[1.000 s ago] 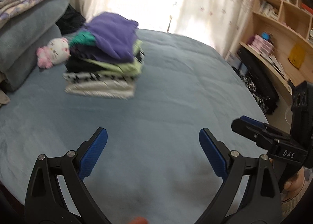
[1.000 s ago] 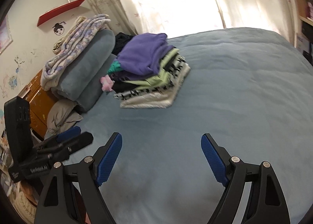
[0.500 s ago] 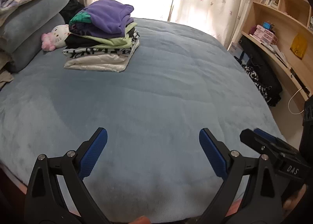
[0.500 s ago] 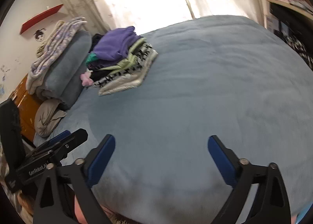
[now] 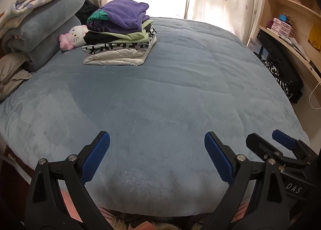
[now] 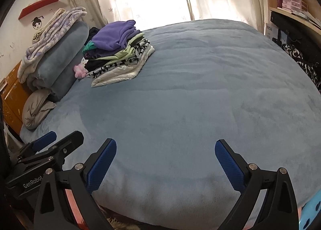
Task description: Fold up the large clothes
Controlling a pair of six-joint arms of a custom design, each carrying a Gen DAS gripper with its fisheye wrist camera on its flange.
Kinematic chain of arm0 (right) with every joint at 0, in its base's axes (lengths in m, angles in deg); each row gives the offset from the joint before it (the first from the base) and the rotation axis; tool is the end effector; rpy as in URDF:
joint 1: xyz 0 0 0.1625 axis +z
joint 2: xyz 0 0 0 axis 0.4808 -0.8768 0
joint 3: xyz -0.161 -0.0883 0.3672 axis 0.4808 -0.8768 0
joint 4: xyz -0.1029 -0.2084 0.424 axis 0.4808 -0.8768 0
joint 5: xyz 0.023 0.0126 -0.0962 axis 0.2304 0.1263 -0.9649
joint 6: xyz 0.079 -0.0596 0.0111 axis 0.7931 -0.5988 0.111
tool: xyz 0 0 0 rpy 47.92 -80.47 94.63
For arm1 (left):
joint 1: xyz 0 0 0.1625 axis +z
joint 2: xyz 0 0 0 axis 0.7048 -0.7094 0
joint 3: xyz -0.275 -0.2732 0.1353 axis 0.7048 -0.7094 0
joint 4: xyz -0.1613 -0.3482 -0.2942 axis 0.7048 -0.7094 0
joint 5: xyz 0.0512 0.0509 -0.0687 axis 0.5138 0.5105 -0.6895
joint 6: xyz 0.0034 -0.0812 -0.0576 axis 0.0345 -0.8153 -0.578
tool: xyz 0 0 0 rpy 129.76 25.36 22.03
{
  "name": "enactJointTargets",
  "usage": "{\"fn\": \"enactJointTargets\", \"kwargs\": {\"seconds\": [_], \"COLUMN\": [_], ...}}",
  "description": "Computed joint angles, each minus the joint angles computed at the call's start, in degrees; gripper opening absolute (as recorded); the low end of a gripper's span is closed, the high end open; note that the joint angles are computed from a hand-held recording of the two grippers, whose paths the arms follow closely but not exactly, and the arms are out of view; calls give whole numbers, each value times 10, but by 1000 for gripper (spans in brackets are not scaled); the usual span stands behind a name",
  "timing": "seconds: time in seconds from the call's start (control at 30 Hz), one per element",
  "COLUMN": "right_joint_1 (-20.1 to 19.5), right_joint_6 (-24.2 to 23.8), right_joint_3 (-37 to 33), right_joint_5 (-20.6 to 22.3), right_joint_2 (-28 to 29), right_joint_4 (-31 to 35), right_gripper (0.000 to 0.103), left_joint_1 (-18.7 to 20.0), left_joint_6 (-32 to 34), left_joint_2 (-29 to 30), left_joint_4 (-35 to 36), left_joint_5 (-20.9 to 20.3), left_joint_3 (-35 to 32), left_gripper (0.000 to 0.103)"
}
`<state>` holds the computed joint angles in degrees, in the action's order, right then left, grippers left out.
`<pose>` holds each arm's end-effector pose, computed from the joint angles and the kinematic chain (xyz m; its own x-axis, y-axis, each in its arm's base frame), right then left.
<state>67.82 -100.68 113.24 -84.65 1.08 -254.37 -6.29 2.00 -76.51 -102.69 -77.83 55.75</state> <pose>0.1715 -0.6183 0.1579 -0.7660 -0.3573 0.5344 -0.5823 0.7379 -0.3413 -0.2420 -0.4785 0.3603 -0.7215 -0.3218 -0.6131 0.2671 0.6876 -0.6751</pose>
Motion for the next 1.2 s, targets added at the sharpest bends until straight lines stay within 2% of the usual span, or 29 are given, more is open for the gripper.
{"fn": "enactJointTargets", "kwargs": {"seconds": [0.47,1.2], "right_joint_1": [6,1], "right_joint_6": [-15,-6], "right_joint_3": [-24,-39], "right_joint_5": [-14,-22], "right_joint_2": [19,36], "right_joint_4": [-3,1], "right_gripper": [100,100], "left_joint_1": [-3,7], "left_joint_6": [-22,-21], "left_joint_2": [0,8], "left_joint_4": [38,52], "left_joint_5": [19,7], "left_joint_3": [-6,-14], "left_gripper": [95,95]}}
